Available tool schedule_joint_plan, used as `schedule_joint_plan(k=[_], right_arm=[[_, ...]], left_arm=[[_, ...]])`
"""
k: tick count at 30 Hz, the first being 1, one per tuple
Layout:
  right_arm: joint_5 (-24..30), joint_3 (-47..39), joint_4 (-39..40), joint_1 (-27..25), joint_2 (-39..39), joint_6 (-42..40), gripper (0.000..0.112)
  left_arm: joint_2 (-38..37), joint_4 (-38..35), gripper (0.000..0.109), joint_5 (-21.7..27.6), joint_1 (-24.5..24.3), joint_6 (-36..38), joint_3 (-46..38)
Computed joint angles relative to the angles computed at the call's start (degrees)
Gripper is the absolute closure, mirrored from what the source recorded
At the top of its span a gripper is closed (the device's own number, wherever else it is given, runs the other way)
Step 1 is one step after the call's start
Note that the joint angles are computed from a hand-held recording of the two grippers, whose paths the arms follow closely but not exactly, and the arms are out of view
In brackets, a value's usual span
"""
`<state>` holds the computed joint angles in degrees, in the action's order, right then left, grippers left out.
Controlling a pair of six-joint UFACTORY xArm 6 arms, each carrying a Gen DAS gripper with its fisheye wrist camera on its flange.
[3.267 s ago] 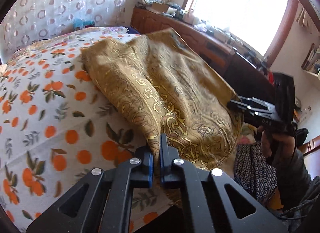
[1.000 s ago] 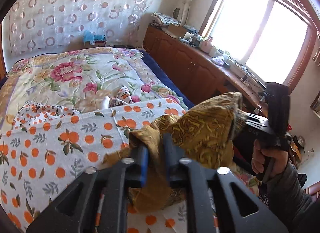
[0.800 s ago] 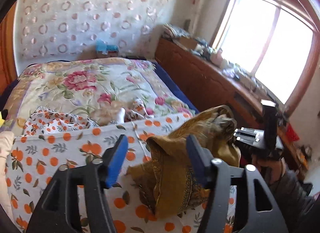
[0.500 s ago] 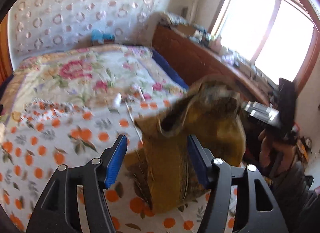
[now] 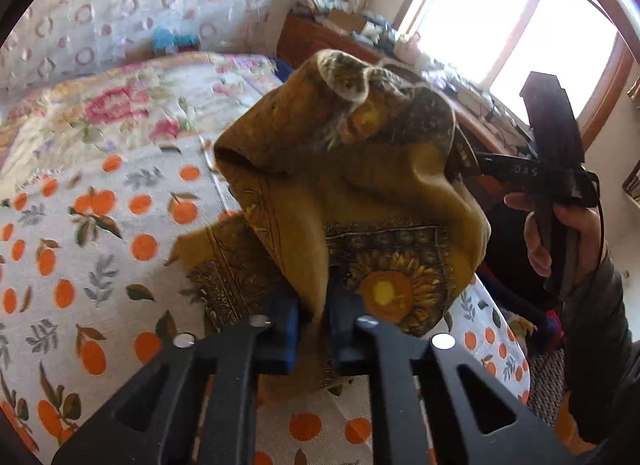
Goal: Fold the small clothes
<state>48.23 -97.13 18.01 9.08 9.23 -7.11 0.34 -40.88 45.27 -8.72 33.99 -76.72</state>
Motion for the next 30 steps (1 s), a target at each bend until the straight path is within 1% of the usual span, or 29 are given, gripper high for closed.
schedule_joint_plan(k=[1,2,3,4,6,9,10,13,15,17,20,22,23,24,25,27,28,30], right_arm=[[1.8,-1.0,3.6,-1.2,0.4,-0.7,0.059],[2.8,-1.5,4.9,-2.0,0.3,-0.7,0.049],[2.2,-1.0,3.7,-2.4,-0.5,-0.3,0.039],[1.2,-0.1,1.4,-2.4,-1.7,0.9,0.039],[-0.1,1.9,1.4,-2.7,-4.2,1.0,0.039],[-3.1,6.6,-2.6,-1.5,-8.2,1.0,0.039],[-4.4,8.5,-4.2,-0.8,-9.7,1.2,0.039],[-8.3,14.0,-9.6,2.9,-13.6,3.0,0.039],[-11.3,17.3,-12.9,5.5,-15.4,4.2,0.039],[-12.9,20.1,-15.3,7.4,-16.9,5.0,0.039],[-15.9,25.0,-20.9,9.5,-18.9,8.2,0.039],[-15.8,26.2,-22.8,10.0,-18.2,9.4,0.039],[-15.1,26.2,-23.8,10.0,-17.3,10.1,0.038],[-14.9,26.4,-26.1,9.9,-16.5,11.8,0.033],[-14.4,25.9,-27.0,9.7,-15.8,12.8,0.03],[-15.4,27.5,-23.8,9.1,-16.4,12.0,0.025],[-15.6,27.9,-22.7,8.9,-16.7,11.7,0.024],[-16.6,28.3,-22.7,8.7,-16.9,11.6,0.021]], left_arm=[[-0.7,-0.2,0.098,-0.9,-0.1,-0.2,0.7],[-0.8,-0.2,0.098,-1.0,0.1,-0.4,0.9],[-0.9,0.4,0.098,-1.0,0.0,-1.0,1.0],[-1.3,0.6,0.098,-1.4,-0.1,-1.3,1.5],[-2.0,0.6,0.099,-1.8,-0.3,-1.2,2.3],[-3.5,-0.8,0.099,-3.1,-0.6,0.0,3.7],[-3.8,-1.7,0.099,-3.4,-0.5,0.9,4.1],[-7.9,-3.8,0.1,-3.8,-0.6,3.4,7.7],[-9.8,-3.7,0.1,-3.0,-0.6,3.4,9.6],[-11.9,-3.4,0.1,-1.8,-0.5,2.9,12.3],[-12.1,-1.8,0.1,-2.3,-0.7,2.0,14.2],[-11.5,-2.3,0.1,-1.7,-0.4,1.3,14.2],[-11.3,-2.6,0.097,-1.6,-0.3,1.0,14.0],[-11.2,-2.3,0.095,-1.8,-0.3,0.4,14.0],[-11.1,-2.0,0.09,-1.8,-0.2,0.0,13.7],[-11.2,-1.9,0.083,-1.9,-0.1,-0.6,13.8],[-11.4,-1.9,0.078,-1.9,0.2,-0.8,14.0],[-11.4,-2.1,0.068,-2.3,0.6,-1.5,14.0]])
